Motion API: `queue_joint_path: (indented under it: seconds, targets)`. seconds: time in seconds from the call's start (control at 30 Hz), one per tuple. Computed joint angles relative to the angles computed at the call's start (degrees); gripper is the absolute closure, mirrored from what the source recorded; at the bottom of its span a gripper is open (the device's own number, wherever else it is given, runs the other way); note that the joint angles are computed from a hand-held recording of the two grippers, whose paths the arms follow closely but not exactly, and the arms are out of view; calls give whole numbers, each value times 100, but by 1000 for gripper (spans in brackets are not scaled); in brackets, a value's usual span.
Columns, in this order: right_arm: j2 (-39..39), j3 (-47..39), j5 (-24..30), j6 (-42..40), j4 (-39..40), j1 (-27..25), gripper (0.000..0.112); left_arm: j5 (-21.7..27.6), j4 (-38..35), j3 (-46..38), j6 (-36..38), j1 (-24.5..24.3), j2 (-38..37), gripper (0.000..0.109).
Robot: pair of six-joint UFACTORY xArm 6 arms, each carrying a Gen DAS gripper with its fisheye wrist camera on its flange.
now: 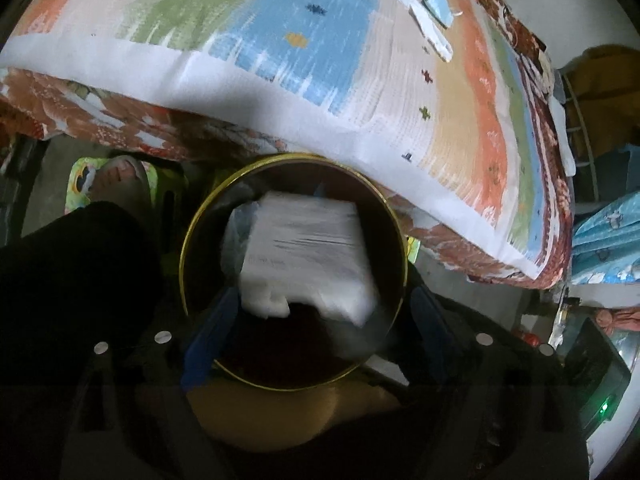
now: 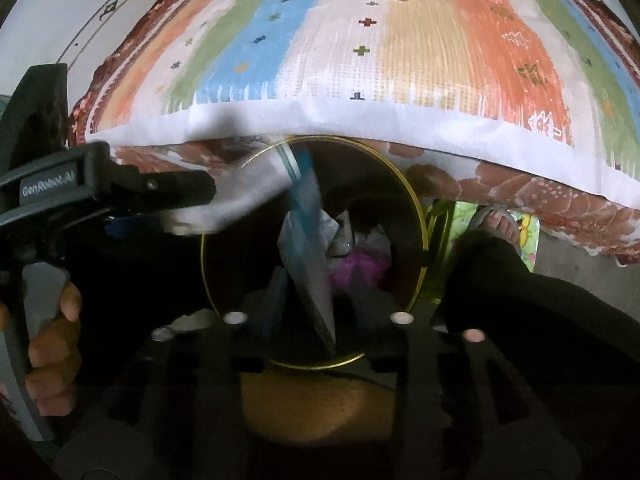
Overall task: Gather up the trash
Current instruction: 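Open both grippers to drop the box and packet into the bin, then move both grippers back toward the tissue and blue mask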
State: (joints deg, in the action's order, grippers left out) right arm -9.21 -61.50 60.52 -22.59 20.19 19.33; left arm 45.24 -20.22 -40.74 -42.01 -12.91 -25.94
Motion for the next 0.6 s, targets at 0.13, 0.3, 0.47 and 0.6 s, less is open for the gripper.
queue_joint_path:
  seconds: [0.13, 0.3, 0.47, 0.6]
  targets:
    - [-7, -37, -21, -70, 80, -27, 70, -36, 180, -57, -82, 36, 4, 20]
    - [75, -216, -73, -109, 142, -68, 67, 98, 593, -355, -70, 134, 139, 20]
    - [204, -521, -310, -155, 67, -85, 62, 328, 1229, -766, -46, 265, 308, 20]
    - [308, -758, -512, -249, 10, -70, 57, 460, 1845, -1112, -129, 309, 500, 17]
